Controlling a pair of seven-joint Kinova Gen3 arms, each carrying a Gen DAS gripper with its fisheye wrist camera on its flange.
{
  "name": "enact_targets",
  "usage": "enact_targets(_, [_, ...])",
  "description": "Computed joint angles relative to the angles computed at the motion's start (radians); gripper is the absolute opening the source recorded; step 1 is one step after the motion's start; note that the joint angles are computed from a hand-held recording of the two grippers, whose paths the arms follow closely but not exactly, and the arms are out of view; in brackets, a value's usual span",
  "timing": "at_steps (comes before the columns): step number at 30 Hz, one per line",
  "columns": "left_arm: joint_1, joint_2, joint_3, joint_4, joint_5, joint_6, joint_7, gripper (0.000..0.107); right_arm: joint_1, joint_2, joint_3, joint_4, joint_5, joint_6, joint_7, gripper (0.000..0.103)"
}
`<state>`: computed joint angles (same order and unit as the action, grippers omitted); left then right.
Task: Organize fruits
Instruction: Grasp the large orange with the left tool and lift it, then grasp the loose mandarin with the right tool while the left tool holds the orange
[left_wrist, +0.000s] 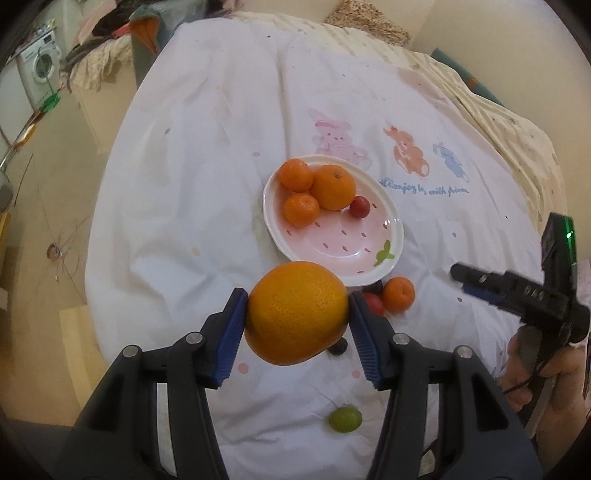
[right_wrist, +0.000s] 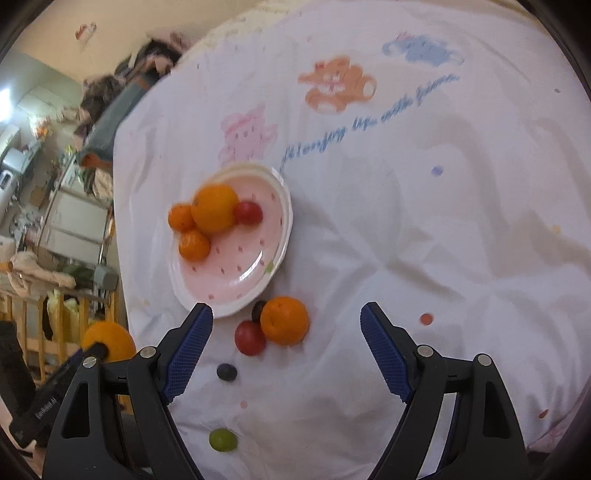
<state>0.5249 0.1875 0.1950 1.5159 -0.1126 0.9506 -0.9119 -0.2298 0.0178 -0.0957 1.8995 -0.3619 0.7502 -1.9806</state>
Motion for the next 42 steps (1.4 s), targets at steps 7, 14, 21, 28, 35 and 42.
enact_targets(7, [-0.024, 0.020, -0.004, 0.000, 0.059, 0.007, -0.016, 0.050, -0.047, 0.139, -0.026, -0.096, 0.076, 0.070, -0.014, 0.063])
enact_targets(14, [-0.030, 0.022, -0.008, 0.003, 0.072, 0.010, -0.019, 0.051, -0.074, 0.208, -0.032, -0.136, 0.115, 0.095, -0.038, 0.059])
enact_targets(21, [-0.024, 0.031, -0.010, 0.002, 0.060, 0.008, -0.011, 0.051, -0.093, 0.237, -0.033, -0.161, 0.150, 0.121, -0.057, 0.046])
enact_targets(28, [-0.011, 0.042, -0.015, -0.004, 0.041, 0.000, 0.013, 0.051, -0.087, 0.205, -0.035, -0.136, 0.136, 0.104, -0.048, 0.046])
enact_targets(35, [0.019, 0.051, -0.020, -0.012, -0.013, -0.019, 0.052, 0.051, -0.055, 0.113, -0.021, -0.067, 0.116, 0.072, -0.051, 0.046])
enact_targets(42, [0.048, 0.069, -0.027, -0.025, -0.060, -0.021, 0.099, 0.051, -0.011, -0.001, 0.004, 0.005, 0.106, 0.047, -0.054, 0.046])
